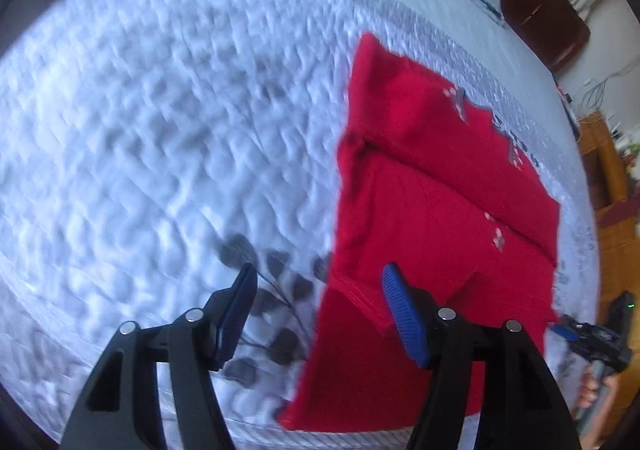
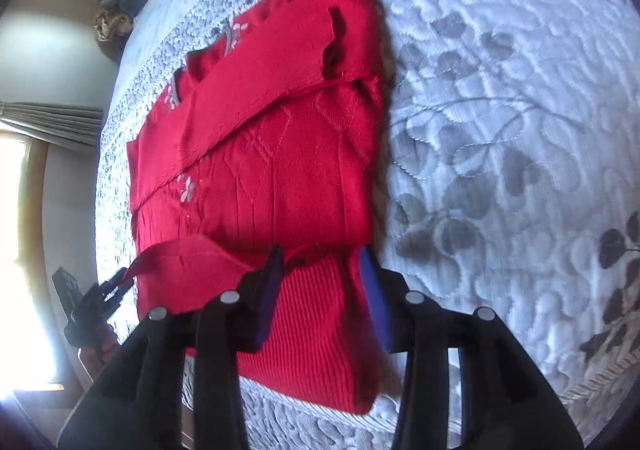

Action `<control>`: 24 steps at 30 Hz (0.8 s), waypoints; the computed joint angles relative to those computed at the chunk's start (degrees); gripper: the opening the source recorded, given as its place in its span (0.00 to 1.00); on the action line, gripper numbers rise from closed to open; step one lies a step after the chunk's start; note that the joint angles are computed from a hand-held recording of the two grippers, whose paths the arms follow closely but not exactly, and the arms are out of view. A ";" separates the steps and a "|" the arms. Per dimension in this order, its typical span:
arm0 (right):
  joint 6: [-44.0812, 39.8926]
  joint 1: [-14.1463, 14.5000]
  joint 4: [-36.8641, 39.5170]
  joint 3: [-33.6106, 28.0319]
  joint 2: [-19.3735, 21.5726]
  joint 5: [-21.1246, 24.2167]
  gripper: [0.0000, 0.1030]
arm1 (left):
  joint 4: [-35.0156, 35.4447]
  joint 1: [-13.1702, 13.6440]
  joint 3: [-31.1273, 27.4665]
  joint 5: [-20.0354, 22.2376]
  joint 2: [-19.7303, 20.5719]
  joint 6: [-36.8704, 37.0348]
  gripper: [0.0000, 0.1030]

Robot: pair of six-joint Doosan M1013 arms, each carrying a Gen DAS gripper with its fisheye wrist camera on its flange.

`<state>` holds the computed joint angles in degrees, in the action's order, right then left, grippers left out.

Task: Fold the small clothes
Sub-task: 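Open both tools to release the folded hem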

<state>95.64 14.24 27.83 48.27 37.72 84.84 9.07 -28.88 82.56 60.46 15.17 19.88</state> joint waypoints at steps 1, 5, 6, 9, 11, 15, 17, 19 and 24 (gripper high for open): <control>-0.65 -0.07 0.29 -0.03 -0.15 -0.13 0.39 | 1.65 -0.25 -0.49 0.83 -0.22 0.96 0.64; -5.47 -0.65 3.19 0.02 -1.37 -0.52 0.39 | 3.80 -0.82 -1.60 0.48 -1.15 7.36 0.64; -6.50 -0.62 3.67 -0.33 -1.42 -0.50 0.39 | 4.59 -1.11 -2.00 0.44 -1.20 9.15 0.64; -10.66 -0.05 3.32 -2.46 -0.82 0.95 0.39 | 6.65 -1.92 -3.92 1.02 -0.45 15.46 0.64; -12.23 0.60 2.65 -4.35 0.47 3.15 0.40 | 6.72 -2.05 -5.57 1.70 0.91 19.13 0.64; -12.14 1.74 0.22 -7.37 3.29 6.68 0.40 | 6.30 -1.91 -7.30 2.52 3.38 24.53 0.64; -10.68 2.06 -1.17 -9.29 5.03 8.16 0.40 | 4.13 -1.07 -7.71 2.04 4.36 25.94 0.64; -9.87 2.16 -1.61 -10.53 6.18 9.02 0.40 | 2.23 -0.51 -7.40 1.05 4.65 26.05 0.64; -9.32 2.75 -3.54 -13.74 8.77 11.15 0.47 | -3.54 1.09 -6.61 -2.22 5.25 28.04 0.64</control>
<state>86.32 16.99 24.29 34.53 46.49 95.99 5.53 -27.79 75.95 58.24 20.42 47.92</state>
